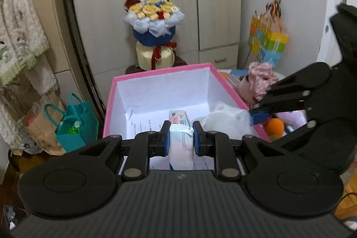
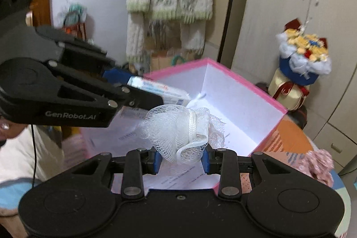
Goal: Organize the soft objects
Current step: 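Carry the tube box and mesh puff over the pink box with both tools, then open both tools to drop the tube box and puff into the pink box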
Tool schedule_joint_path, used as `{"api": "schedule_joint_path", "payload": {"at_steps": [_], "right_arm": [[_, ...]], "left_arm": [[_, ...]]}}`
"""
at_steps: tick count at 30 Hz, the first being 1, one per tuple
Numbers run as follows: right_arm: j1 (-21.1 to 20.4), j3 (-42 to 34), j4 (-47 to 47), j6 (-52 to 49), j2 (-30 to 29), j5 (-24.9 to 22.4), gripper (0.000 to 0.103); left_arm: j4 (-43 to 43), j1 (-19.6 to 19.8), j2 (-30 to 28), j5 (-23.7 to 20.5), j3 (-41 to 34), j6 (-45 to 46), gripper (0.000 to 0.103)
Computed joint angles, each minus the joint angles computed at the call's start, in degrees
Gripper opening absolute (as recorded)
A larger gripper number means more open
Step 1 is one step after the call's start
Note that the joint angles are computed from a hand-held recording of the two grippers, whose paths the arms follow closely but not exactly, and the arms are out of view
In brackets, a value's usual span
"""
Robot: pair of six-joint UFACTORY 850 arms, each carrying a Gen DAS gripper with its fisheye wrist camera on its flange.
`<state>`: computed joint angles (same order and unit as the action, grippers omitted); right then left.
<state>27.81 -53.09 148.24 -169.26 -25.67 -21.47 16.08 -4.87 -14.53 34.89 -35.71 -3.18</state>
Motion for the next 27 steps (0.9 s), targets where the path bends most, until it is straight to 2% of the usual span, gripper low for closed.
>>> {"api": "schedule_joint_path", "payload": {"at_steps": [4, 9, 12, 14, 16, 18, 24, 27], "right_arm": [[0.0, -5.6, -9.4, 6.2, -4.2, 5.4, 0.039], [0.2, -9.4, -20.8, 15.5, -6.9, 8.4, 0.039], [0.4, -10.2, -23.0, 17.0, -7.8, 9.1, 0.04], [0.9, -10.8, -23.0, 16.7, -8.3, 10.7, 0.04], [1.4, -11.3, -17.8, 11.9, -8.8, 12.1, 0.043], [1.6, -11.0, -12.6, 7.6, -8.7, 12.3, 0.046], [2.1, -8.2, -2.1, -2.2, -6.4, 10.9, 0.067], [2.3, -6.3, 1.4, -4.7, -4.7, 10.1, 0.069]], "left_arm": [[0.8, -0.1, -3.3, -3.4, -4.1, 1.0, 0.019], [3.1, 0.5, -6.3, -6.2, -7.0, -0.5, 0.019], [2.9, 0.8, -7.3, -8.4, -8.1, -0.9, 0.02], [2.5, 0.5, -7.8, -12.3, -9.3, -1.1, 0.021], [5.5, 0.9, -7.9, -13.1, -9.4, -4.0, 0.022], [4.7, 0.9, -7.6, -13.6, -9.2, -3.6, 0.024], [7.5, 2.2, -4.4, -11.1, -6.3, -7.1, 0.041], [7.9, 2.7, -1.7, -10.2, -4.1, -8.1, 0.043]]}}
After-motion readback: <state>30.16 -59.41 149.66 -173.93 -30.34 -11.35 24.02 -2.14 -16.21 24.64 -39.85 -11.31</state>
